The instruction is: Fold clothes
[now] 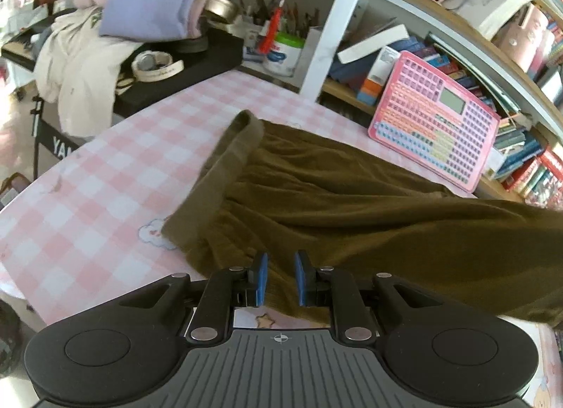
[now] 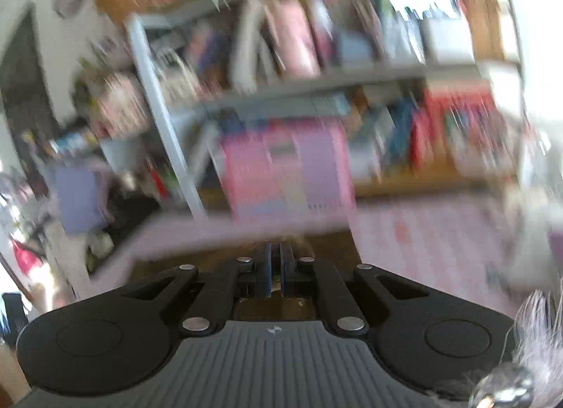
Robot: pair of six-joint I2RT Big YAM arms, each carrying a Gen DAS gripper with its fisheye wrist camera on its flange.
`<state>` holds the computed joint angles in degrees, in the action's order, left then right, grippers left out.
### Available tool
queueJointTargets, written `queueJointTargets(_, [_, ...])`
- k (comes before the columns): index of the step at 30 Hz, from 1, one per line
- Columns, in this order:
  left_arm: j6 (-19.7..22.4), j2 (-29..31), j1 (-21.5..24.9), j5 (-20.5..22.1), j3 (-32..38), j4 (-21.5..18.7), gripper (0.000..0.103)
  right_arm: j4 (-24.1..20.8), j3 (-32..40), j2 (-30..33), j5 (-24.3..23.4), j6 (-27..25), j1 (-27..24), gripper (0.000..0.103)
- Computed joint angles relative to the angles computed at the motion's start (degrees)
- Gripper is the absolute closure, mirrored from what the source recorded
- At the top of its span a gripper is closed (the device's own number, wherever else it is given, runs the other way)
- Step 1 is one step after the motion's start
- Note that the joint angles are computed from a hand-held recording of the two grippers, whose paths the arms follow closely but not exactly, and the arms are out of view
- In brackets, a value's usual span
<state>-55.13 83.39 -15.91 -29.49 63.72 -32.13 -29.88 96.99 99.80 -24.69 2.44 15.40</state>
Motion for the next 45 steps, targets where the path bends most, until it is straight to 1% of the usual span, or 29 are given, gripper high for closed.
queueJointTargets(2, [-1.3, -0.1, 0.1, 0.0, -0.4, -0.7, 0.086, -9.3, -0.1, 2.6, 4.2, -0.7, -0.6, 0.099])
queueJointTargets(4, [-2.5, -0.1, 0.3, 0.5, -0.5, -1.2, 0.086, -16.2, -0.3, 5.5, 6.3, 0.5, -1.4, 0.099])
queueJointTargets(6, [-2.5, 0.0, 0.3, 0.5, -0.3, -1.8, 0.086, -18.5, -1.8, 6.8, 8.0, 0.4, -1.6, 0.099])
queueJointTargets(8, [-2.1, 0.2, 0.2, 0.3, 0.1, -2.3, 0.086, -19.2, -2.6, 7.0, 8.9, -0.7, -1.3, 0.099])
queueJointTargets(10, [-1.7, 0.3, 0.1, 0.1, 0.4, -2.3, 0.085, -19.3, -3.0, 7.0, 8.7, -1.2, -1.3, 0.099])
queueJointTargets(13, [-1.5, 0.4, 0.0, 0.0, 0.5, -2.5, 0.085, -21.7, -2.9, 7.4, 7.5, -2.8, -1.5, 0.098])
queueJointTargets(16, [-2.0, 0.1, 0.0, -0.3, 0.3, -2.8, 0.085, -24.5, -2.3, 7.5, 6.0, -5.7, -1.4, 0.097])
queueJointTargets(18, [-2.5, -0.2, 0.1, -0.5, 0.0, -3.2, 0.085, -25.2, -1.7, 7.8, 5.7, -7.2, -1.6, 0.095])
queueJointTargets(19, [-2.8, -0.4, 0.2, -0.6, -0.2, -3.4, 0.085, -24.9, -1.5, 7.8, 5.8, -7.1, -1.8, 0.09])
queueJointTargets(20, [-3.0, -0.6, 0.2, -0.8, -0.3, -3.6, 0.085, -23.9, -1.3, 7.5, 6.0, -6.6, -2.0, 0.084])
queueJointTargets(21, [-3.3, -0.7, 0.2, -1.0, -0.5, -3.8, 0.086, -22.6, -0.9, 7.4, 6.3, -6.0, -2.3, 0.068])
queueJointTargets(22, [-3.6, -0.9, 0.2, -1.1, -0.7, -4.0, 0.085, -21.0, -0.3, 7.5, 6.0, -5.4, -2.6, 0.064])
queueJointTargets(23, [-3.8, -1.1, 0.2, -1.2, -0.8, -4.1, 0.085, -19.4, 0.3, 7.5, 5.7, -4.8, -2.8, 0.064])
queueJointTargets(26, [-4.5, -1.3, 0.3, -1.2, -1.1, -4.6, 0.085, -16.5, 5.4, 10.4, 5.0, -3.2, -2.7, 0.064])
queueJointTargets(29, [-5.1, -1.7, -0.1, -1.4, -1.2, -5.0, 0.085, -18.9, 14.4, 17.0, 3.5, -1.5, -2.0, 0.065])
queueJointTargets(32, [-5.6, -2.5, -0.7, -2.0, -1.6, -5.6, 0.085, -25.4, 24.3, 24.3, 2.4, 0.8, -1.7, 0.067])
queueJointTargets(33, [-5.9, -3.0, -0.9, -2.4, -1.8, -5.9, 0.085, -26.6, 26.4, 26.0, 1.7, 1.5, -1.7, 0.072])
queueJointTargets(35, [-7.3, -4.0, -1.3, -3.4, -2.5, -7.3, 0.085, -29.3, 30.2, 28.8, 1.5, 2.4, -1.5, 0.087])
queueJointTargets(36, [-8.2, -4.6, -1.4, -3.9, -2.8, -8.1, 0.085, -29.4, 30.8, 29.3, 2.6, 2.6, -1.4, 0.1])
queueJointTargets(37, [-9.2, -5.1, -1.5, -4.3, -3.2, -8.9, 0.085, -26.7, 29.1, 28.1, 3.8, 2.7, -1.4, 0.1])
queueJointTargets(38, [-10.3, -5.7, -1.6, -4.9, -3.5, -10.0, 0.085, -23.0, 26.6, 26.7, 5.0, 2.8, -1.3, 0.1])
queueJointTargets(39, [-11.1, -6.3, -1.7, -5.3, -4.0, -10.9, 0.085, -18.0, 23.5, 25.0, 7.2, 2.4, -1.2, 0.1])
queueJointTargets(40, [-11.7, -6.8, -1.8, -5.7, -4.4, -11.4, 0.085, -14.6, 21.8, 23.8, 9.3, 1.6, -1.0, 0.1])
queueJointTargets(41, [-12.0, -7.3, -1.7, -5.8, -4.8, -11.7, 0.085, -14.1, 22.4, 24.2, 11.2, 0.6, -0.8, 0.1])
queueJointTargets(42, [-11.9, -7.4, -1.6, -5.6, -5.0, -11.9, 0.085, -16.4, 25.4, 26.0, 12.4, -0.8, -0.6, 0.099])
queueJointTargets(43, [-11.7, -7.3, -1.5, -5.3, -4.9, -12.1, 0.085, -20.6, 29.8, 28.7, 13.6, -2.7, -0.4, 0.098])
queueJointTargets(44, [-11.4, -7.1, -1.4, -5.1, -4.8, -12.2, 0.085, -21.9, 31.5, 29.8, 15.7, -3.6, -0.2, 0.098])
queueJointTargets(45, [-10.9, -6.9, -1.3, -4.6, -4.6, -11.9, 0.085, -22.7, 32.9, 30.8, 17.9, -4.4, 0.0, 0.094])
